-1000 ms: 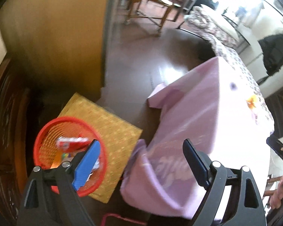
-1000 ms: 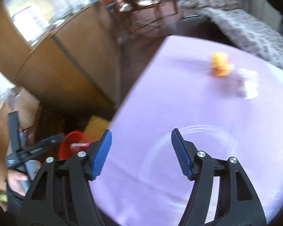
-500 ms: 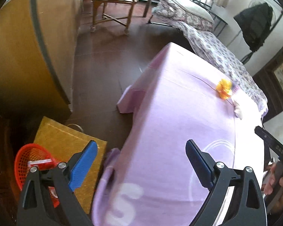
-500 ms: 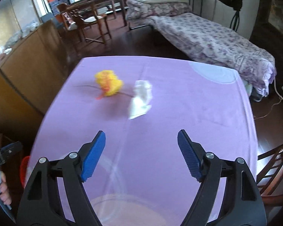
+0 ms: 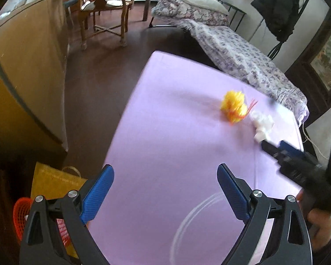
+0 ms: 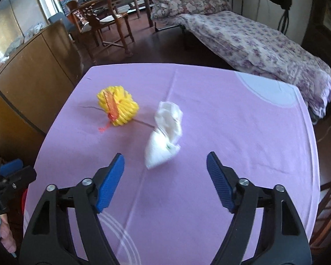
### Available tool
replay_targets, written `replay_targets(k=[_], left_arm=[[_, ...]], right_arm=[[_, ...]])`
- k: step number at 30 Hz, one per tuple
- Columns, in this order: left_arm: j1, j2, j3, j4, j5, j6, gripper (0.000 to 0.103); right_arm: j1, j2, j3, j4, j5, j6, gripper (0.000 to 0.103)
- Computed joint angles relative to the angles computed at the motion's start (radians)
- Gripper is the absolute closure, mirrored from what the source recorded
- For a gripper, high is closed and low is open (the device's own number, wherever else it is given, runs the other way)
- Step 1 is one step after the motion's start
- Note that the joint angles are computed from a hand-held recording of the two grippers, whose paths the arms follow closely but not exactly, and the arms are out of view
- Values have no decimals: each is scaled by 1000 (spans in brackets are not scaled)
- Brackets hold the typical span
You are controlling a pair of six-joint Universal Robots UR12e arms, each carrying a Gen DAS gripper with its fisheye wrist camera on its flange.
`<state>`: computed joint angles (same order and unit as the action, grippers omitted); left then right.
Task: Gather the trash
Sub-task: 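Grasp the yellow pom-pom with the left tool while the right tool grasps the white tissue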
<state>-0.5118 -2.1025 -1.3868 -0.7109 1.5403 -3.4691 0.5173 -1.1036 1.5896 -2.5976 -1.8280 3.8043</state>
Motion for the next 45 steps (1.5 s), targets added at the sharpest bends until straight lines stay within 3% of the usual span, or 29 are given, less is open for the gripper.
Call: replay_targets(k=[4,6,8,11,17,24,28,34,38,45], left_arm=[[-13,-42,68,-6,1,14,10],[-19,-63,97,-7,-4,11,10],[-25,-85,129,-25,-11,13,10],[-36,-115,170,-42,-18,22,10],[-57,-174,260,-83,-18,48,10],[-65,-226,337,-99,-16,0,10],[-69,-251,376,-123,1,-18,12],[-69,-274,408,-150,7,-52,24],[-69,-280,418,-163,-4,-39,59],[-68,-234,354,-132,-21,7,64]], right_arm=[[7,18,-31,35,-16,-1,52],[2,18,-30,46,7,-11,86],[-4,6,-11,32,20,-12,92],[1,-26,23,11,-24,-14,93],[-7,-101,102,-18,-6,69,92],[-10,-110,110,-25,-30,59,92],[-16,-103,108,-20,4,40,92],[-20,-108,116,-29,17,39,92],[-20,-110,119,-42,16,41,92],[-17,-114,120,-49,1,43,92]])
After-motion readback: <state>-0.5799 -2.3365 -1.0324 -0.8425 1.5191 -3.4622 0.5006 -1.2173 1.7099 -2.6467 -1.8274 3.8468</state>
